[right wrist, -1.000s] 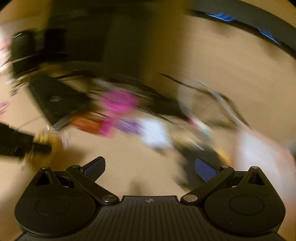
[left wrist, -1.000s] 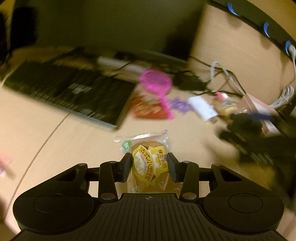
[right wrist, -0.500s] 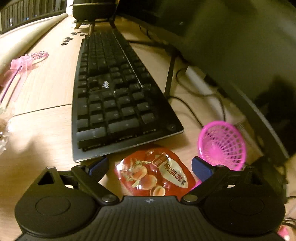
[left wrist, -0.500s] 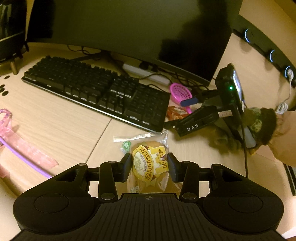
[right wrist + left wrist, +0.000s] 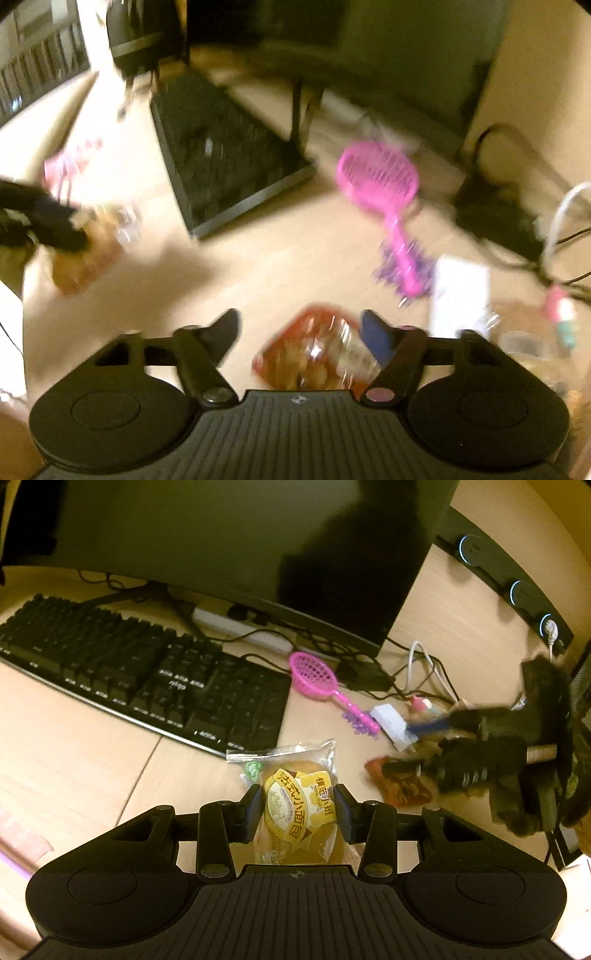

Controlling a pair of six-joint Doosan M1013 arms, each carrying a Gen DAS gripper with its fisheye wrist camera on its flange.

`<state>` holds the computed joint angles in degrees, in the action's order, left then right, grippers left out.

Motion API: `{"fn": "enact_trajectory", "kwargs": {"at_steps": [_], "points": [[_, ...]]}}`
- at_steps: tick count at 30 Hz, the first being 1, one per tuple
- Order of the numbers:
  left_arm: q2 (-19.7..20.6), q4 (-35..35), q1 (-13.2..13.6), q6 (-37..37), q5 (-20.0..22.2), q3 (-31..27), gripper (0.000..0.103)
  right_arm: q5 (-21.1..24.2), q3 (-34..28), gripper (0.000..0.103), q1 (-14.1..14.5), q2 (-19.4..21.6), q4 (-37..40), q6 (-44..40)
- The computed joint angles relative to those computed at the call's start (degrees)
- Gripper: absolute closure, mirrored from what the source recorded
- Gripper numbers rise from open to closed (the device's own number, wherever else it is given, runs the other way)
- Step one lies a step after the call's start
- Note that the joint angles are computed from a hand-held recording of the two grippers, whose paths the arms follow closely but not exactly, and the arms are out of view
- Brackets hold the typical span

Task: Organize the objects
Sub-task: 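Grasp the wrapped bun with the left tool while the right tool grasps the pink net, then drop the bun into the pink box with the left tool while the right tool drops the net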

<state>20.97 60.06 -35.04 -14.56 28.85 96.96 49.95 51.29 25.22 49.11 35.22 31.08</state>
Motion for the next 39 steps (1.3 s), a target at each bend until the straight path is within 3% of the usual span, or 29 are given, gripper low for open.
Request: {"fn": "enact_trajectory", "kwargs": {"at_steps": [2,4,8,13,15,16,19,24,27,30,35,39], "points": [[0.30,-2.00,-0.42,0.92,1.88,-0.86,0.057,-6.34,-0.15,0.010,1.01,0.39,0.27,-0.57],[0.09,-3.77,-0.79,1.91,3.01,-1.02,0.057,-8.55,-4.22,0.010,2.29,3.16,-3.28,2.81],[-1.05,-6.80,-1.82,4.19,6.67,-0.47,0.057,-4.34,-16.69,0.010,3.90,10.92,-10.82,12.95],[-2.62,-6.54,-3.03,0.98,10.54,1.31,0.058,1.46,-30.27,0.010,4.81,18.54,-14.88,21.54],[-2.85,-6.44,-3.44,0.69,11.72,1.53,0.058,3.33,-32.91,0.025,4.68,19.90,-15.07,23.47],[-2.86,-6.50,-3.65,1.14,12.13,1.47,0.058,3.24,-31.92,0.026,4.59,19.31,-14.81,24.07],[-2.48,-6.66,-3.98,3.49,12.11,0.73,0.058,-2.35,-19.79,0.026,3.91,12.50,-10.45,20.27],[-0.86,-8.04,-3.72,8.40,6.80,-1.39,0.058,-11.19,0.33,0.026,2.14,-0.27,-2.41,14.79],[0.69,-9.00,-3.95,12.10,3.61,-3.42,0.058,-16.78,10.73,0.026,0.66,-7.53,-2.21,15.72],[2.87,-14.73,-3.94,19.28,-0.52,-6.56,0.058,-21.72,18.92,0.026,-0.58,-13.43,-8.19,20.90],[7.45,-24.33,-3.93,35.32,-5.98,-14.42,0.058,-29.20,30.97,0.026,-3.51,-21.35,-22.73,36.62],[13.11,-22.64,-3.74,38.96,-7.21,-24.84,0.058,-35.48,38.25,0.025,-6.21,-25.53,-35.37,52.04]]}}
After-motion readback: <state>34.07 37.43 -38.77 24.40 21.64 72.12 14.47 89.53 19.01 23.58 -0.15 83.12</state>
